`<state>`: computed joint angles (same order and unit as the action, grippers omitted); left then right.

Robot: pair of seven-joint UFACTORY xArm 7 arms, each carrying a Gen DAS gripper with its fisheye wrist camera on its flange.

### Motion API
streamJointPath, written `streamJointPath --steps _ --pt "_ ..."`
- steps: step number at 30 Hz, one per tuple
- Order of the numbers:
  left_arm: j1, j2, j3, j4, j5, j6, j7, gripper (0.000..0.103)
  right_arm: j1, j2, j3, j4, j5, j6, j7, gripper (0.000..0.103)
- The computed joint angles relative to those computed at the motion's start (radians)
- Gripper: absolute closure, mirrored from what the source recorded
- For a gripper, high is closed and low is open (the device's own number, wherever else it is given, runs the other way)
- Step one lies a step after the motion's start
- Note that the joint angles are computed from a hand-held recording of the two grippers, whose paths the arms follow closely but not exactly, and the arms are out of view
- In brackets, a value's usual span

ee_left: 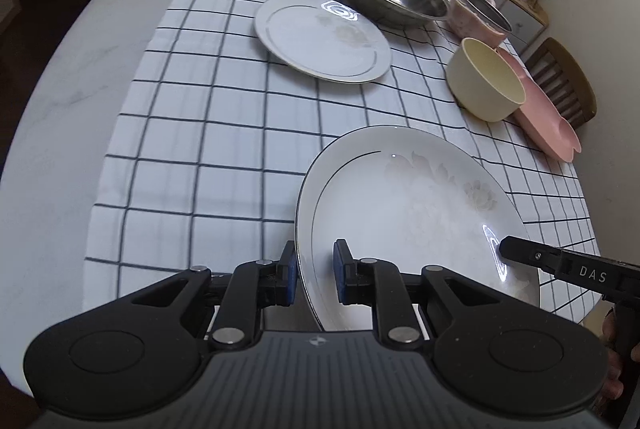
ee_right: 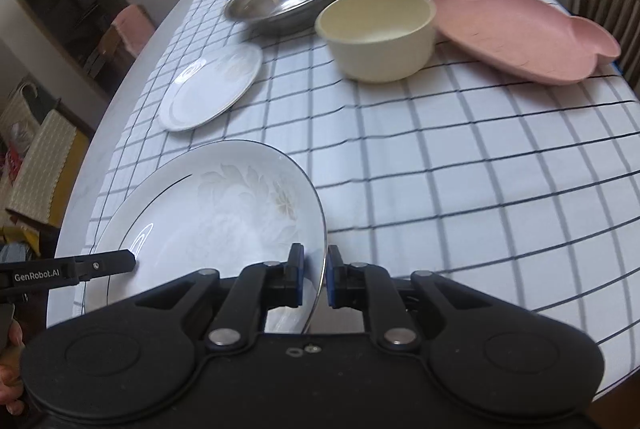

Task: Organize plates and bowls

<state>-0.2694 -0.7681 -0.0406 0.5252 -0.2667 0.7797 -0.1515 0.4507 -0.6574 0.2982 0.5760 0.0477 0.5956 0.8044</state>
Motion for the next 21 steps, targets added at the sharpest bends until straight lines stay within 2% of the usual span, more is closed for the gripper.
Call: streamJointPath --steps 10,21 --pt "0.031 0.002 0.023 -0.038 0.027 -0.041 0.034 0.086 -0.004 0.108 0.047 0.035 -0.055 -0.079 0.027 0.091" --pt "0.015 -0.003 0.053 -0.055 0.000 -0.042 0.109 0.086 0.000 0.138 0.040 0.060 -0.073 -0.052 0.081 0.089"
